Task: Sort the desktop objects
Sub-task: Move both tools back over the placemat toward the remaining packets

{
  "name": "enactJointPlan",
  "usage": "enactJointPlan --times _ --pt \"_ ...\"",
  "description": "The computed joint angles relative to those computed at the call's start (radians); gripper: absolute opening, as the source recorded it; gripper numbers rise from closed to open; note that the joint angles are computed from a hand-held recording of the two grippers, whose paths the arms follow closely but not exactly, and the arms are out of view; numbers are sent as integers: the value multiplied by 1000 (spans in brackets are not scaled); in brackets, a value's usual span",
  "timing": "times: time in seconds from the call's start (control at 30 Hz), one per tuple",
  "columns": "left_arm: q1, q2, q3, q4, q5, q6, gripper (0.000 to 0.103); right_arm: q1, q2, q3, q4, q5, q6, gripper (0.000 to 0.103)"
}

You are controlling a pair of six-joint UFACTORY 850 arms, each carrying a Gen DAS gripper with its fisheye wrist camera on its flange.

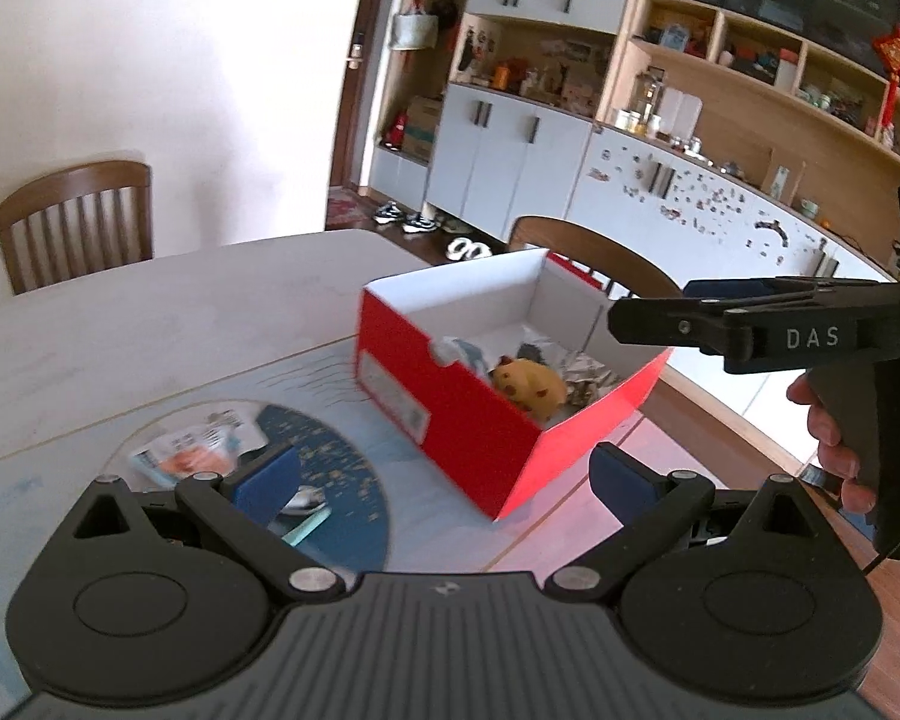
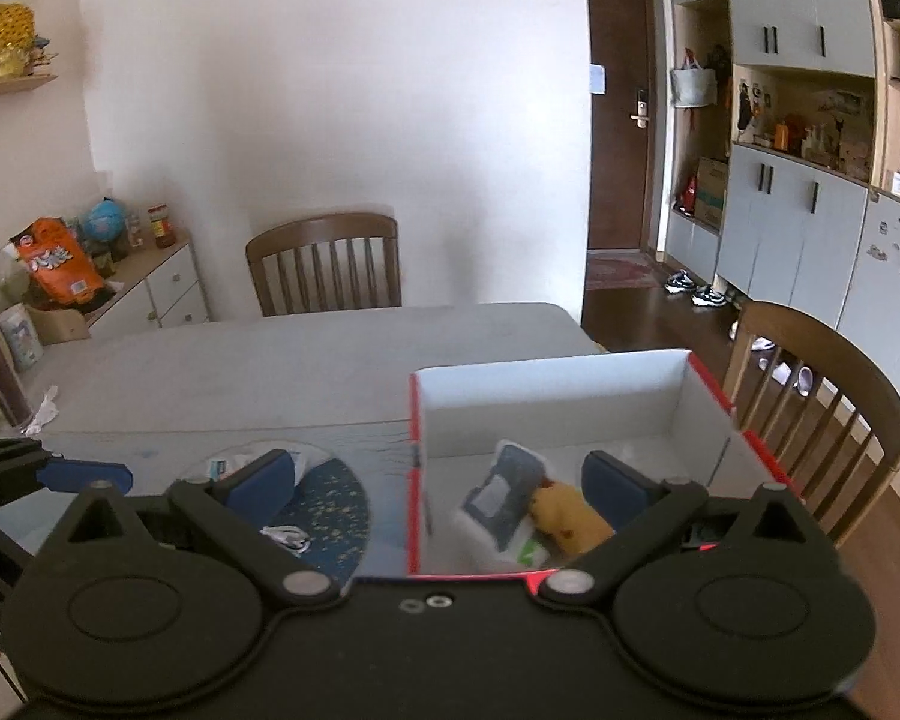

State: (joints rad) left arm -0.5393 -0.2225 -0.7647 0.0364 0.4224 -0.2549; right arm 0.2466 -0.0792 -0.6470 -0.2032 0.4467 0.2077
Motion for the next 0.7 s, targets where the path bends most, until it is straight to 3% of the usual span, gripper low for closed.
enactJointPlan --times 0.37,0.7 --pt "78 84 140 -46 44 40 103 128 -23 -1 126 10 -97 103" --pt "152 82 198 -65 64 105 103 219 -43 4 207 2 -157 103"
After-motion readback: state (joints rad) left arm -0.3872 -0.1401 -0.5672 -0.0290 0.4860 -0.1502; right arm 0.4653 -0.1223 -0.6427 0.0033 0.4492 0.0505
